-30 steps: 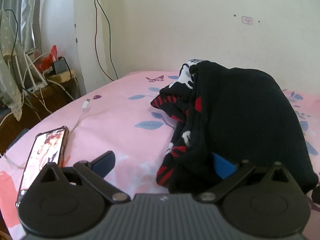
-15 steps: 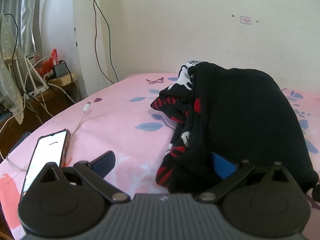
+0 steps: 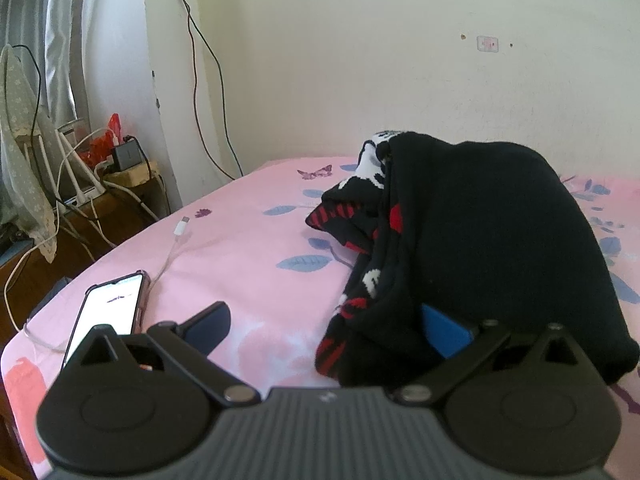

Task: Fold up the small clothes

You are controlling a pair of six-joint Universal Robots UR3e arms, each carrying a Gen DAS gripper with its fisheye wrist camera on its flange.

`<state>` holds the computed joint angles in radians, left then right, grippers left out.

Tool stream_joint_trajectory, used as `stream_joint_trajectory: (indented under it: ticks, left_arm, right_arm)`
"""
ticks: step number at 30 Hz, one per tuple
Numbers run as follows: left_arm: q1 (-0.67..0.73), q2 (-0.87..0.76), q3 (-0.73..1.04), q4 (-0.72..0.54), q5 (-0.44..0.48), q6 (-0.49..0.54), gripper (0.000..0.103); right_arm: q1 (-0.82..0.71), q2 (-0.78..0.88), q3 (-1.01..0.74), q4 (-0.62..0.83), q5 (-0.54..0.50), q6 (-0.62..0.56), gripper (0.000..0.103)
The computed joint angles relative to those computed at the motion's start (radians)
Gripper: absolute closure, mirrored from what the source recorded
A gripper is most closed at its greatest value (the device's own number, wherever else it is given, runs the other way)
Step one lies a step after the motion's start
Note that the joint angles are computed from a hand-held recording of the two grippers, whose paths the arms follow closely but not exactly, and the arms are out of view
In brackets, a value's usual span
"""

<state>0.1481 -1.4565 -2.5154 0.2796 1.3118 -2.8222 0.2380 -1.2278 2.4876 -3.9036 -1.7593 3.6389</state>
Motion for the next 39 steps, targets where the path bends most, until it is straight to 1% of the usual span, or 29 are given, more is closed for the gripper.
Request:
stream_joint_trajectory:
  ticks: [6,18,26,39]
  left_arm:
    - [0.032,0.013,-0.024,0.025,-0.042,-0.003,0.0]
    - [0.01,-0.005,-0.012,0.034,-0.006,-0.01,0.0]
    - [0.014,-0.006,-0.013,0.035,-0.011,-0.007,0.0]
    - [0.029,0.01,-0.027,0.035,-0.015,-0.004,0.0]
  right_arm:
    - [-0.008,0.017,0.025,-0.076,0.001,0.004,0.006]
    - [-0.014,0.011,0.025,-0.063,0.019,-0.001,0.006]
    - [-0.023,0.009,0.029,-0.066,0.037,-0.009,0.006]
    - [-0.02,0.009,0.028,-0.065,0.034,-0.007,0.006]
